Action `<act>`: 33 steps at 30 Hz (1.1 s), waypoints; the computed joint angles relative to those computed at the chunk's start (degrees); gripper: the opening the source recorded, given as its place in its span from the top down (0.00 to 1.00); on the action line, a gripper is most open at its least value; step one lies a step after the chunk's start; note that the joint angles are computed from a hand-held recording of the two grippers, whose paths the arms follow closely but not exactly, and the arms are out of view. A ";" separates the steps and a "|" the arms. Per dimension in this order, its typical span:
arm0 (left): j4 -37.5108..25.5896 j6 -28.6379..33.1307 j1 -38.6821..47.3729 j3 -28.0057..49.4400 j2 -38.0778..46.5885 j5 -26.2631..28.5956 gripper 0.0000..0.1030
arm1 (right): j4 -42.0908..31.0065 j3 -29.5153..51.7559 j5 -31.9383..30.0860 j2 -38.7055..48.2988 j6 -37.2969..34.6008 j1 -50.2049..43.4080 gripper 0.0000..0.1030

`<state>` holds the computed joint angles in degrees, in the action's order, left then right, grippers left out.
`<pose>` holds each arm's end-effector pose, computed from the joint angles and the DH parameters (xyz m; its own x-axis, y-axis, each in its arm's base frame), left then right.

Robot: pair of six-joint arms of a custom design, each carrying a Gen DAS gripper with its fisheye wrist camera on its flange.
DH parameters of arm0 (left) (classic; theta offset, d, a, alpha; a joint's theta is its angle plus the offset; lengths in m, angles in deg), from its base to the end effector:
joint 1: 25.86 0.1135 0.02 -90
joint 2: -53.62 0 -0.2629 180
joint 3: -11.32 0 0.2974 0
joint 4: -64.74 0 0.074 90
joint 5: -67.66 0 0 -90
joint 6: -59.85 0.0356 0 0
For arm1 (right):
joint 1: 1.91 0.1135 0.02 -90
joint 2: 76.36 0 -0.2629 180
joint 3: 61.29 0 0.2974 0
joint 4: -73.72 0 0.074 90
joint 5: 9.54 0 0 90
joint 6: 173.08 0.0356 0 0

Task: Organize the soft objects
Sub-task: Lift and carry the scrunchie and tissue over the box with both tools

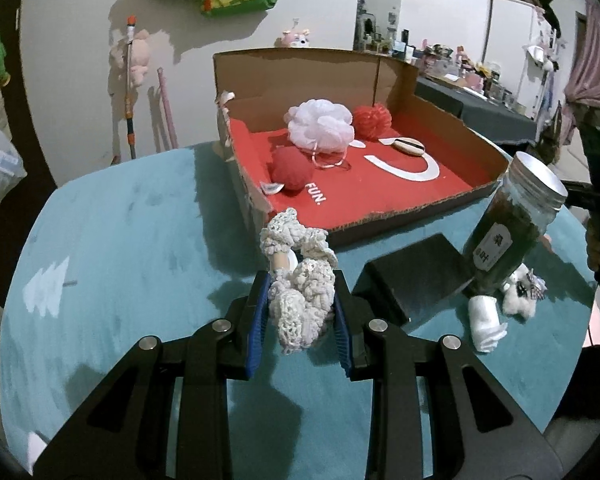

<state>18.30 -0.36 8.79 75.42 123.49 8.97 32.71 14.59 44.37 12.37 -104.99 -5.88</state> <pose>0.2486 0.1493 0.2479 -0.6754 0.0492 -0.7358 0.1288 0.9903 -0.0520 0.3653 -0.0043 0.2272 -0.6390 -0.2579 -0.7247 -0.5703 0.7911 0.2213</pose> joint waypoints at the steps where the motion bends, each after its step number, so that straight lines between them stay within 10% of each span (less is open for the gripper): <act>1: -0.14 0.28 -0.19 0.68 0.58 0.09 0.73 | -0.33 0.55 0.04 0.37 -0.35 0.24 0.86; 20: -3.14 -1.25 -9.66 13.74 11.23 -1.33 0.73 | -6.16 15.79 0.40 10.58 -1.85 5.28 0.86; 33: -11.38 -3.90 -21.31 31.58 26.22 -9.67 0.73 | -18.80 40.77 8.24 27.49 -3.98 14.10 0.86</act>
<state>6.92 -4.26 -12.51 107.01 149.70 -0.70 13.91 55.36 52.62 39.86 -108.97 8.23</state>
